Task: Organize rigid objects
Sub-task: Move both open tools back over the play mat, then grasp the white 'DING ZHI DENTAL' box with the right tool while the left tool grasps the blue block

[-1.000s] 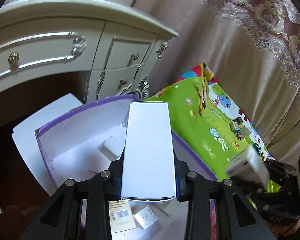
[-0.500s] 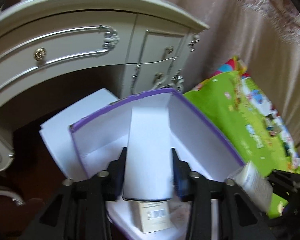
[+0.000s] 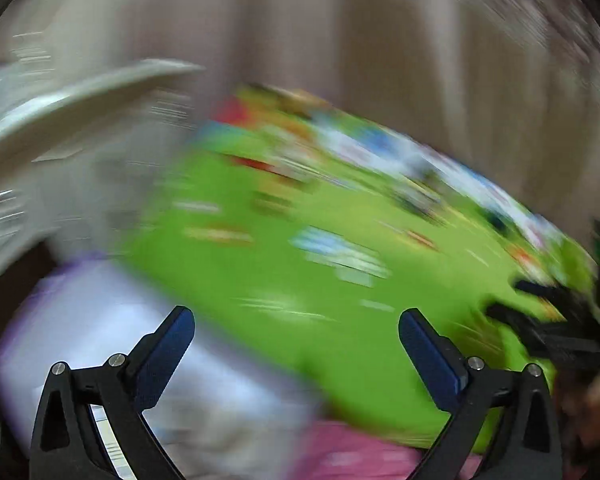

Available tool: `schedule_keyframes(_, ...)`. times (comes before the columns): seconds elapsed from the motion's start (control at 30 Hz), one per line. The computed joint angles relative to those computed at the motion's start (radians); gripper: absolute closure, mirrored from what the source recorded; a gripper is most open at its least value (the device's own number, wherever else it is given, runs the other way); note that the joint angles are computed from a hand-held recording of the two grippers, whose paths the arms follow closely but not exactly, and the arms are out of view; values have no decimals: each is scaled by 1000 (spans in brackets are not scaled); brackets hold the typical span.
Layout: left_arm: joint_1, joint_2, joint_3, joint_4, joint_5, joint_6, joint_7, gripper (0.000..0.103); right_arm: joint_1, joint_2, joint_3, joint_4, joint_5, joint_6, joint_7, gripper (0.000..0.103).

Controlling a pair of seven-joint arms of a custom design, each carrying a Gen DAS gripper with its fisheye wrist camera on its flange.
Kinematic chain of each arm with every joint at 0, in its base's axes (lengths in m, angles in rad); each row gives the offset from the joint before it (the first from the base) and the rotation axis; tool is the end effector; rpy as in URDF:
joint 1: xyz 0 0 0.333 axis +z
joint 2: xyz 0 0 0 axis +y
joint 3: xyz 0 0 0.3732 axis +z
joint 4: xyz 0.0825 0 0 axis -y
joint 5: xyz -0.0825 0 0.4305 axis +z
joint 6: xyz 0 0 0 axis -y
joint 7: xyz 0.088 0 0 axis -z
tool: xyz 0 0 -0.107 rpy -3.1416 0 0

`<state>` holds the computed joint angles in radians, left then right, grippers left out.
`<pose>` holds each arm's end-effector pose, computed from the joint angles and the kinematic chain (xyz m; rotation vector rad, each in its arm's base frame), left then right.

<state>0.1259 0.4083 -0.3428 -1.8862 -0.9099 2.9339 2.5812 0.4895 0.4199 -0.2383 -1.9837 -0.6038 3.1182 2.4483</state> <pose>0.7161 -0.0804 0.3758 -1.5634 2.1500 -1.0358 0.6643 0.2367 0.3465 -1.7896 1.7382 -0.5868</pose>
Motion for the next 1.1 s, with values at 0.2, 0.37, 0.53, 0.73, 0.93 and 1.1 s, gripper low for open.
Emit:
schedule_keyframes(0.2,-259,230,82,307,429,-262,-207,0,12,-25,-243,-106,-98,-102,201,8)
schedule_keyframes(0.37,-367,396,90,534,561,-285,-295,0,-178,17,-222,-66,-55,-141,254,8)
schedule_keyframes(0.53,-400,468,109,632,631,-354,-392,0,-374,117,-99,100,-12,-184,135,8)
schedule_keyframes(0.73,-414,451,111,561,694,-226,-384,0,-515,264,12,340,75,-250,-95,8)
schedule_keyframes(0.93,-411,446,109,554,712,-220,-406,0,-561,347,56,478,196,-317,-213,62)
schedule_keyframes(1.1,-497,501,197,690,780,-336,-573,0,-510,183,46,211,231,-200,-149,68)
